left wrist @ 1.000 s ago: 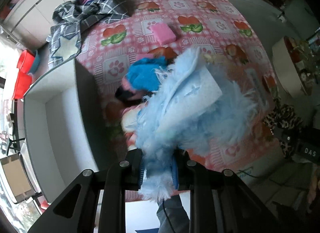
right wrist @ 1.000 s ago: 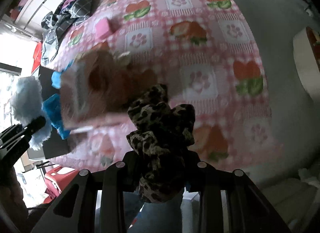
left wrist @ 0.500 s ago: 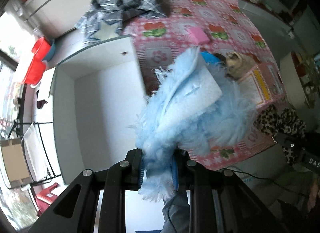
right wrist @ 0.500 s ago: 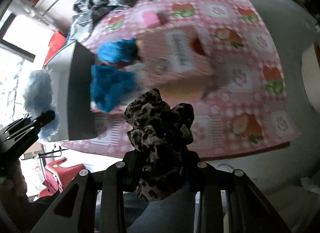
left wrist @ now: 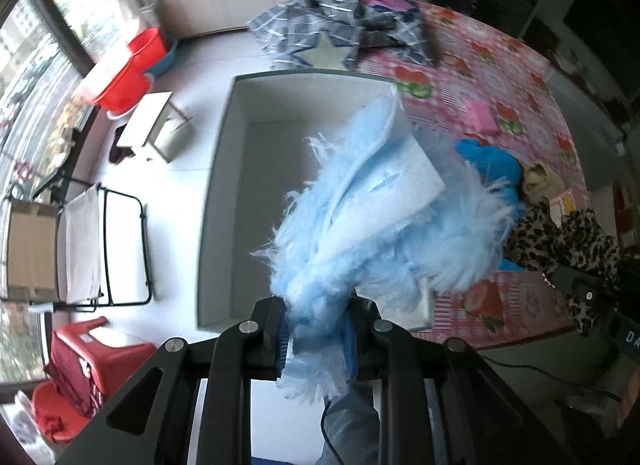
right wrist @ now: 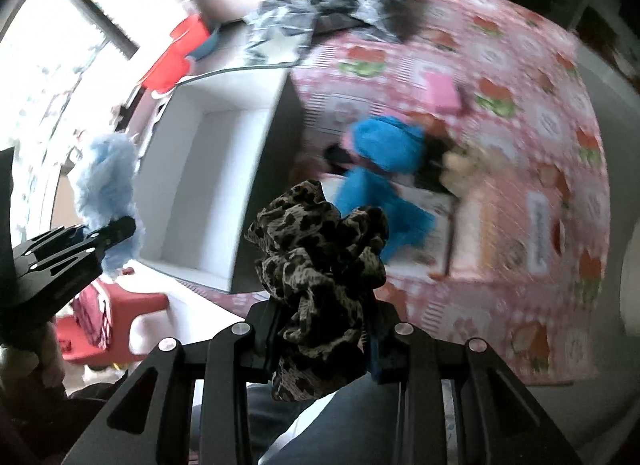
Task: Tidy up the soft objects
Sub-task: 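Carry the fluffy toy and leopard scrunchie over the white box with both tools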
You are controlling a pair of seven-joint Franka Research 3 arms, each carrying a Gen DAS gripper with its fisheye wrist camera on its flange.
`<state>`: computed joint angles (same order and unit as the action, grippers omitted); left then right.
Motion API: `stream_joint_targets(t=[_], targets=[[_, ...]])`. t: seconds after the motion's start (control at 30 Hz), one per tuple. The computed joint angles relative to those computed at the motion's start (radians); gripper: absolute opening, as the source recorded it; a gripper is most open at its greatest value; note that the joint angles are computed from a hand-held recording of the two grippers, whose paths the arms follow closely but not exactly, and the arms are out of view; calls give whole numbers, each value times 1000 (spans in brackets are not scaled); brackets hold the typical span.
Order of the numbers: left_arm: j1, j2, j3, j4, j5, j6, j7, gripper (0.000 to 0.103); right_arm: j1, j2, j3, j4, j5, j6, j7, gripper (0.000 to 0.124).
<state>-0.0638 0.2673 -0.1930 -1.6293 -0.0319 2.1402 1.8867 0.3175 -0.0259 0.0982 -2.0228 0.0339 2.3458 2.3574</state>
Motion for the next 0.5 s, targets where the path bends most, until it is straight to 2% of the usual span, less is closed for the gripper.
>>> stream_joint_targets(t=[0.5], targets=[[16,27,17,19,37,-37,-102,24,50,203,-10,286,28,-78,-220,34]])
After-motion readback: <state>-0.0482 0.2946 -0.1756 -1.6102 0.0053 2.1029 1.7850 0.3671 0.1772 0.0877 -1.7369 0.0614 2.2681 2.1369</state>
